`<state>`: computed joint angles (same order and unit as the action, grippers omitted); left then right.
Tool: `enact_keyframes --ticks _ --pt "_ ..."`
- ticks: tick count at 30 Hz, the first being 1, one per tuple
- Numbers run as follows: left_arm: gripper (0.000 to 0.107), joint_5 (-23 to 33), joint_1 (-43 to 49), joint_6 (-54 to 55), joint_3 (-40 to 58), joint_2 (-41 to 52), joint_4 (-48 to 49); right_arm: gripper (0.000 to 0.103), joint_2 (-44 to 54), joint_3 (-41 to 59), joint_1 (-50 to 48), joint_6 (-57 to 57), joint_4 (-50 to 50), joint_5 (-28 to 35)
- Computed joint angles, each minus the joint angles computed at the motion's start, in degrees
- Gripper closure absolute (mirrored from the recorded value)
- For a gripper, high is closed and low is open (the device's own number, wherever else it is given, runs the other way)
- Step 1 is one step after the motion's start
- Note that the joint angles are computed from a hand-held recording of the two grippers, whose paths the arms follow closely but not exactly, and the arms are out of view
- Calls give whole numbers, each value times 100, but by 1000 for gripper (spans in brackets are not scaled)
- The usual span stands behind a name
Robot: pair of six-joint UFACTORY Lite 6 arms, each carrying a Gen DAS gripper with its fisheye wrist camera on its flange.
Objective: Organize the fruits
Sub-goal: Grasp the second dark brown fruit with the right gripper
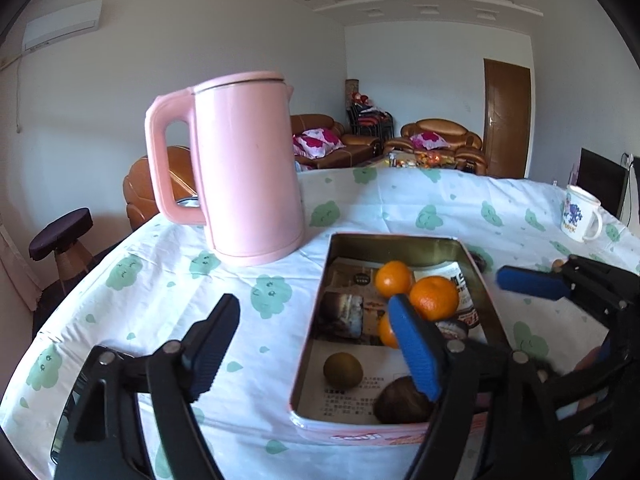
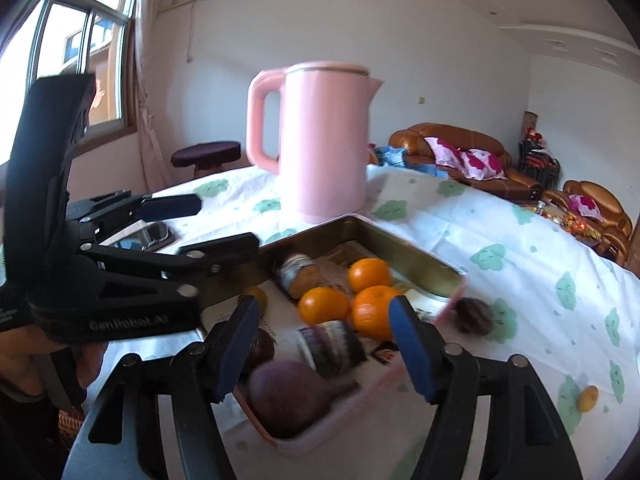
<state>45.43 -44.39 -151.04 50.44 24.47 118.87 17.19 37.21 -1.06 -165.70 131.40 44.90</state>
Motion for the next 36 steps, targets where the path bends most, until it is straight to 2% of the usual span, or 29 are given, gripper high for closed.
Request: enact_keyframes --ticks 5,8,13,16,18,22,25,26,32,36 --pt "19 39 -158 -60 138 -11 43 34 -367 -177 -1090 45 -481 146" --pt "19 1 -344 215 511 206 -60 34 -317 47 -1876 157 -740 42" --pt "19 -480 -539 499 1558 821 -71 34 86 716 -2797 644 -997 -131" --pt "19 -802 -635 790 2354 1310 -151 34 397 1130 -3026 835 -927 -372" --pt "19 -939 -687 1226 2863 1608 -481 34 646 1468 -3086 1341 -1247 -486" --pt "19 -841 -688 2388 3608 1982 -1392 34 1025 2016 -2570 1806 -1662 -857" --pt "11 -788 -491 2730 3732 1931 -1663 34 1111 2175 -2113 1952 -1881 -1081" --pt "8 -829 -408 2732 3733 1897 -1663 34 1187 2301 -1916 2122 -2041 -1142" --pt "7 -1255 199 2646 3747 1744 -1505 34 1919 3318 -992 2898 -2497 -1928" --pt "7 -1409 418 2141 3463 1571 -1041 34 2562 4168 -709 4015 -3398 -2318"
